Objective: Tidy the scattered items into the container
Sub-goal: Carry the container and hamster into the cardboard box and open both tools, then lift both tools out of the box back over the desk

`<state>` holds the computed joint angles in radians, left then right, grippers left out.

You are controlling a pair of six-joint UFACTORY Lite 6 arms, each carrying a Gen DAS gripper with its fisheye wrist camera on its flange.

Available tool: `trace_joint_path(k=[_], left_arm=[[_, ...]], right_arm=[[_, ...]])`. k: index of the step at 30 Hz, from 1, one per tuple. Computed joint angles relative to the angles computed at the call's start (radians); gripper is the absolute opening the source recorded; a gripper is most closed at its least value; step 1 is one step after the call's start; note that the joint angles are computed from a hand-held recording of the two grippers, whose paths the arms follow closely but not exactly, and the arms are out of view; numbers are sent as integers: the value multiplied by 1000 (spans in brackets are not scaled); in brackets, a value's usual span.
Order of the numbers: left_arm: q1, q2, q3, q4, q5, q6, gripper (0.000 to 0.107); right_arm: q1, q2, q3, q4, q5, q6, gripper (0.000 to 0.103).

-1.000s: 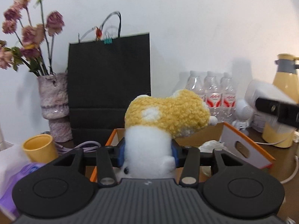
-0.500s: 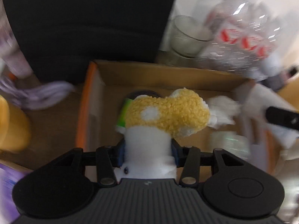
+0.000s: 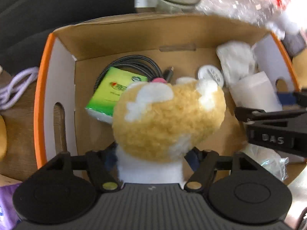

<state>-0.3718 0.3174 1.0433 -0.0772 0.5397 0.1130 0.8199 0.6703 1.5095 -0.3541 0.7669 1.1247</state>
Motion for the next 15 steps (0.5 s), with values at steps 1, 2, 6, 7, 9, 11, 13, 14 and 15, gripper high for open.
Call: trace_joint_path(k=[1, 2, 6, 7, 9, 11, 13, 14, 15], left_arm=[[-5, -5, -7, 12, -1, -26, 80], [-10, -25, -24, 24, -11, -46, 86], [-5, -185, -122, 70, -4, -99, 99], [2, -231, -141, 82, 12, -113, 101], [26, -326, -180, 93, 45, -121, 103], [82, -410, -204, 75, 95, -79, 103], [132, -503, -249, 64, 130, -63, 103], [166, -550, -264, 52, 158, -45, 103], [207, -594, -267, 32, 195, -13, 103]], right_arm=[[-10, -12, -6, 38, -13, -20, 77], [-18, -37, -27, 73, -32, -36, 78], [-6, -191, -124, 113, -52, -30, 80], [4, -240, -146, 113, -38, -13, 81], [36, -332, -187, 85, 3, 43, 84], [82, -419, -230, 56, 44, 115, 86], [130, -527, -297, 31, 91, 188, 86], [156, -583, -337, 19, 116, 227, 86], [180, -632, -366, 8, 141, 260, 86]])
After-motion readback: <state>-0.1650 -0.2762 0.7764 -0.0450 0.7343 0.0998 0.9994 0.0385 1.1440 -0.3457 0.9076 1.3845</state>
